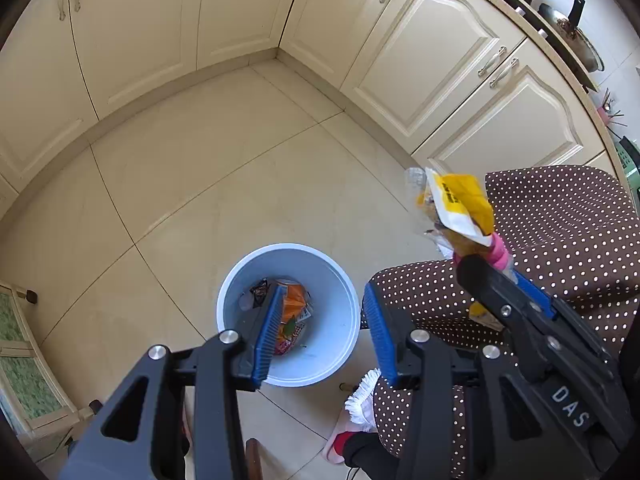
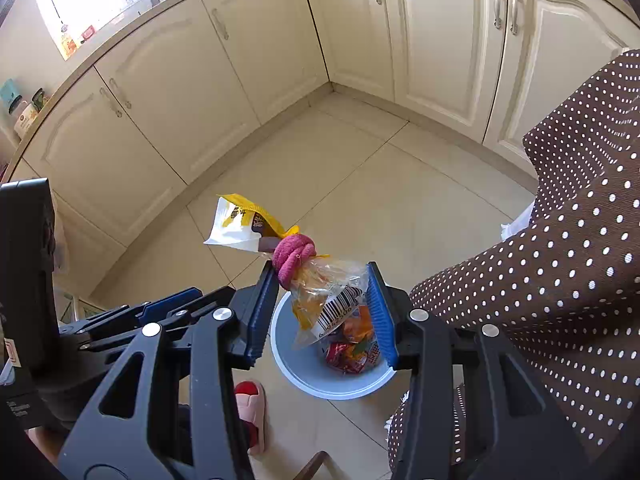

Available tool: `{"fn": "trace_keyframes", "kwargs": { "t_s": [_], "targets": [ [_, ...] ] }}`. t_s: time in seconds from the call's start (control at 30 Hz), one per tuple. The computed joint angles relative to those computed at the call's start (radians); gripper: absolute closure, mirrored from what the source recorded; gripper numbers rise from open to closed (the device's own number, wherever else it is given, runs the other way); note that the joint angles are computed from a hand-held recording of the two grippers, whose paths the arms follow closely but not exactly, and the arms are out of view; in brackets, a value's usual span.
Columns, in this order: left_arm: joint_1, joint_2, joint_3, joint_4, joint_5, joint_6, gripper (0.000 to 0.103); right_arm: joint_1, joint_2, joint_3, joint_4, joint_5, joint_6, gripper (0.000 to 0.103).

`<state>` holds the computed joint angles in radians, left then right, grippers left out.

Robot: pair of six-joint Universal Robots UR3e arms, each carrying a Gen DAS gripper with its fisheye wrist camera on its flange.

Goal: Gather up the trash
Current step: 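Carry peel and clear bag over the bin and open both grippers, then move both grippers back over the table toward the bread bag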

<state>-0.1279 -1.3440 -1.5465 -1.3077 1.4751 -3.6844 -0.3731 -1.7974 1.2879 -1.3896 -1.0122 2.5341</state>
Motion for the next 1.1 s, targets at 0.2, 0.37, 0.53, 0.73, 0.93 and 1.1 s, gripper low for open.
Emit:
{"fn": "trace_keyframes", "kwargs": {
  "t_s": [0.2,0.37,0.53,0.73,0.93,1.1],
  "targets": [
    [0.023,0.022,0.001,-0.023,-0.002,0.025,0.061,0.012,0.015,-0.009,-0.006,0.005,0.019,0.059],
    [0.028,0.034,0.011,-0.037,0.005,0.026,0.061,0.024,0.025,-0.021,-0.002,0.009,0.044,0.057],
    [0.017,0.04,0.029,-0.055,0.033,0.015,0.061,0.029,0.029,-0.033,-0.007,0.001,0.064,0.05],
    [-0.02,0.024,0.087,-0.088,0.071,0.003,0.061,-0.01,0.015,-0.06,0.043,0.023,0.026,0.05],
    [-0.093,-0.015,0.208,-0.136,0.127,-0.027,0.061,-0.103,-0.004,-0.154,0.164,0.078,-0.053,0.05],
    [-0.207,-0.11,0.423,-0.208,0.214,-0.068,0.061,-0.282,-0.002,-0.357,0.426,0.173,-0.214,0.05]
  ]
}}
